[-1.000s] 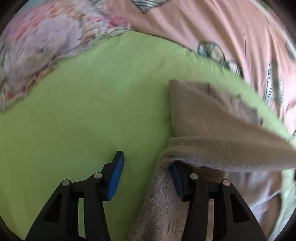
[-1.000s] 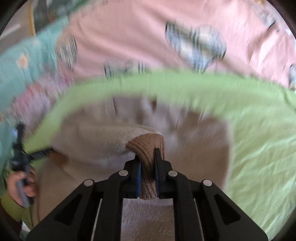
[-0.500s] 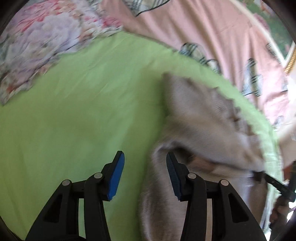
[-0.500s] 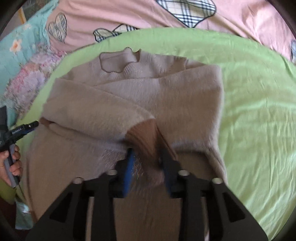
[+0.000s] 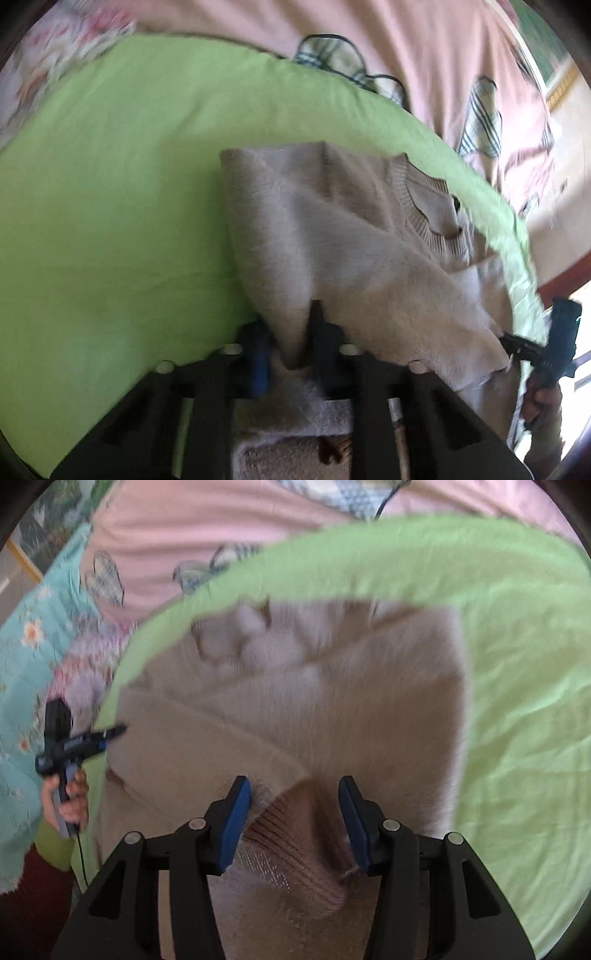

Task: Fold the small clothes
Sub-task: 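Fold the other sleeve across the body with the left gripper and release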

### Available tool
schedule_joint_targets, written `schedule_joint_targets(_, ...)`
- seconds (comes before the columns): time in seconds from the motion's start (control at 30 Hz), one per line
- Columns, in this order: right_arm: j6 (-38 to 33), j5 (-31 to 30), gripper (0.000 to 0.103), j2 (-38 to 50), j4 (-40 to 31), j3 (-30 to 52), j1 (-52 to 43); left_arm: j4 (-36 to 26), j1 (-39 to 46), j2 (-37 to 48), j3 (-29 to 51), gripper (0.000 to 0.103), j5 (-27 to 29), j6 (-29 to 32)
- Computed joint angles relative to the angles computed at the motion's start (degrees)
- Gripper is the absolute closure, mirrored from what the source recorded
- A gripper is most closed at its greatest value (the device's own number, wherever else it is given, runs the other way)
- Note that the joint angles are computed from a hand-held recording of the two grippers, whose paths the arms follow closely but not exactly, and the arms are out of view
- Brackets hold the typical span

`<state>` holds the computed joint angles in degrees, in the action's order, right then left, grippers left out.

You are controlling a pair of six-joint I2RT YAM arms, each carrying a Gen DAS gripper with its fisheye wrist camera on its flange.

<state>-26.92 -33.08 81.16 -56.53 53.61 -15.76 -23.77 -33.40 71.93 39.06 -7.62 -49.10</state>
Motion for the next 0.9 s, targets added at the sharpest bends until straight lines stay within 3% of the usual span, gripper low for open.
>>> schedule_joint_targets(0.07,-0.9,-0.5,0.091,-0.2,-1.0,-0.2,1.1,-2.9,-3.0,0.8,2.6,0.092,-6.6,-0.4)
schedule_joint_targets(0.13,-1.0,-1.6,0.091,-3.5,-1.1,0.6,0.7,-3.9,-4.6,-0.8,3.6,0.094,-11.7,-1.4)
schedule_joint_targets(0.23,2.6,-3.4,0.091,-4.4,1.5,3.4,-0.8,-5.8,-4.3,2.5,6.1,0.096,-14.7,-1.5)
schedule_joint_targets(0.37,6.4,6.1,0.090,2.4,5.4,4.7,4.1,-7.9,-5.4,9.2,9.3,0.095,-17.5,-1.6)
schedule_joint_targets(0.43,9.2,11.1,0.080,2.4,9.4,2.3,6.8,-9.6,-6.3,8.7,9.5,0.091,-18.2,-2.7)
schedule_joint_targets(0.47,9.4,11.6,0.072,1.6,9.7,1.6,6.8,-10.3,-6.8,7.5,9.2,0.090,-18.3,-3.2)
schedule_joint_targets(0.53,10.0,10.1,0.067,-1.8,9.5,0.1,4.7,-13.7,-9.8,5.0,8.7,0.087,-20.1,-6.0)
schedule_joint_targets(0.6,9.6,8.7,0.056,-5.2,8.6,-0.9,2.3,-18.9,-14.7,1.9,9.1,0.087,-22.9,-10.4)
schedule_joint_targets(0.67,7.4,6.4,0.055,-8.6,6.3,-1.4,-1.9,-24.3,-20.6,0.0,10.1,0.086,-24.7,-16.3)
schedule_joint_targets(0.9,-1.4,-1.9,0.054,-16.4,-7.9,-0.3,-10.7,-41.6,-44.9,2.2,14.9,0.062,-28.1,-46.5)
